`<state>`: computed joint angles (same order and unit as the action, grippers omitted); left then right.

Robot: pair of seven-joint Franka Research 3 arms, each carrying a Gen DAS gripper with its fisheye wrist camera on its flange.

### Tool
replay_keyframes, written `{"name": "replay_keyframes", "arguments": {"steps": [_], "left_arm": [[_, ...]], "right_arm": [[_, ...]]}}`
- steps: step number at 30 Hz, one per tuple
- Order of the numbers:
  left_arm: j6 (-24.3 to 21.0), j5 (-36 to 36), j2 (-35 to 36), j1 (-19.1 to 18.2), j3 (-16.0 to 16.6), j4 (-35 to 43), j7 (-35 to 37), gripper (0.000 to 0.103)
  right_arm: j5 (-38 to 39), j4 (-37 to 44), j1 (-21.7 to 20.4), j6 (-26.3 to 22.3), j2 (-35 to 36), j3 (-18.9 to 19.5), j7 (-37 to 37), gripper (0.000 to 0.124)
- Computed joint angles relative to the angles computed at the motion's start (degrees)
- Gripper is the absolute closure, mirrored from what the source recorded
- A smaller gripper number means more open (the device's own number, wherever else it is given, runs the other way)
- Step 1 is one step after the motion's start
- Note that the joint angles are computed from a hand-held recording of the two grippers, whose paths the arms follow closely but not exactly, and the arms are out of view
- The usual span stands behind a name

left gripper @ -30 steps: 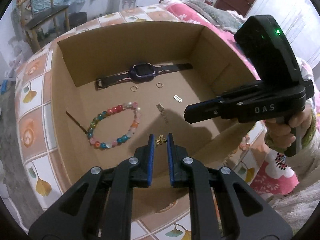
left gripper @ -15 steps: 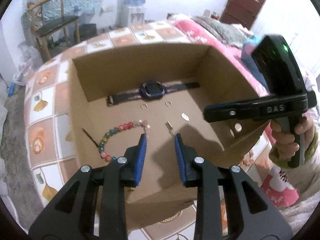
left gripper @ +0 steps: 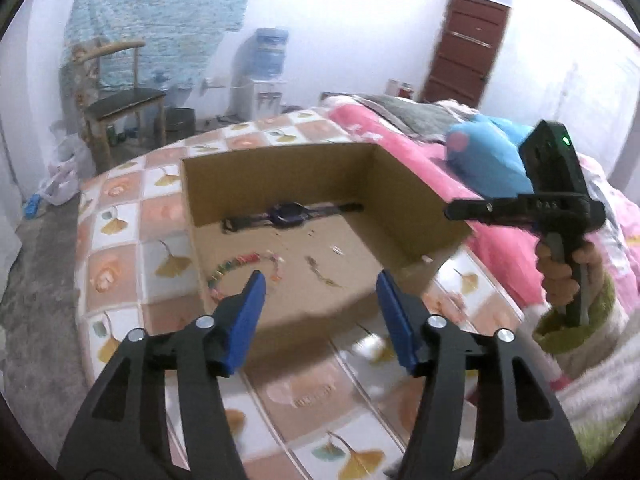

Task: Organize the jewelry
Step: 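Move the right tool to the pink bead bracelet while the left tool returns to the butterfly earring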

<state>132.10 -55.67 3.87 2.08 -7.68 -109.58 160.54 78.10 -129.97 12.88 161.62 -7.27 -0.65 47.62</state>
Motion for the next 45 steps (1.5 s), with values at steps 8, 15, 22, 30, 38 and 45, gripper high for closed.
{"name": "replay_keyframes", "arguments": {"steps": [8, 15, 22, 30, 38, 45], "left_arm": [[-6.9, 0.2, -3.8, -0.9, 1.1, -6.2, 3.6, 0.040], [1.4, 3.6, -1.6, -3.6, -0.5, -8.9, 0.3, 0.040], [10.6, 7.3, -0.6, -5.3, -2.3, -11.5, -0.4, 0.040], [16.6, 8.6, 1.2, -6.6, -4.1, -12.4, 0.1, 0.040], [20.4, 8.9, 3.9, -6.4, -6.0, -10.9, 2.4, 0.052], [18.5, 12.4, 7.4, -4.7, -7.5, -8.2, 3.9, 0.060]], "right_arm": [[-9.3, -11.2, 1.8, 5.5, -9.8, 0.8, 6.3, 0.089], [-30.3, -17.2, -2.4, 4.5, -9.3, 4.8, 30.6, 0.089], [-44.6, -16.3, -3.5, 5.1, -4.4, 5.7, 43.7, 0.089], [-67.6, -14.6, -6.1, 3.0, -0.9, 7.2, 61.4, 0.089], [-74.0, -14.4, -4.2, 2.2, 0.0, 5.7, 65.6, 0.100], [-73.3, -14.6, -3.0, 2.8, 0.2, 4.8, 65.2, 0.103]]}}
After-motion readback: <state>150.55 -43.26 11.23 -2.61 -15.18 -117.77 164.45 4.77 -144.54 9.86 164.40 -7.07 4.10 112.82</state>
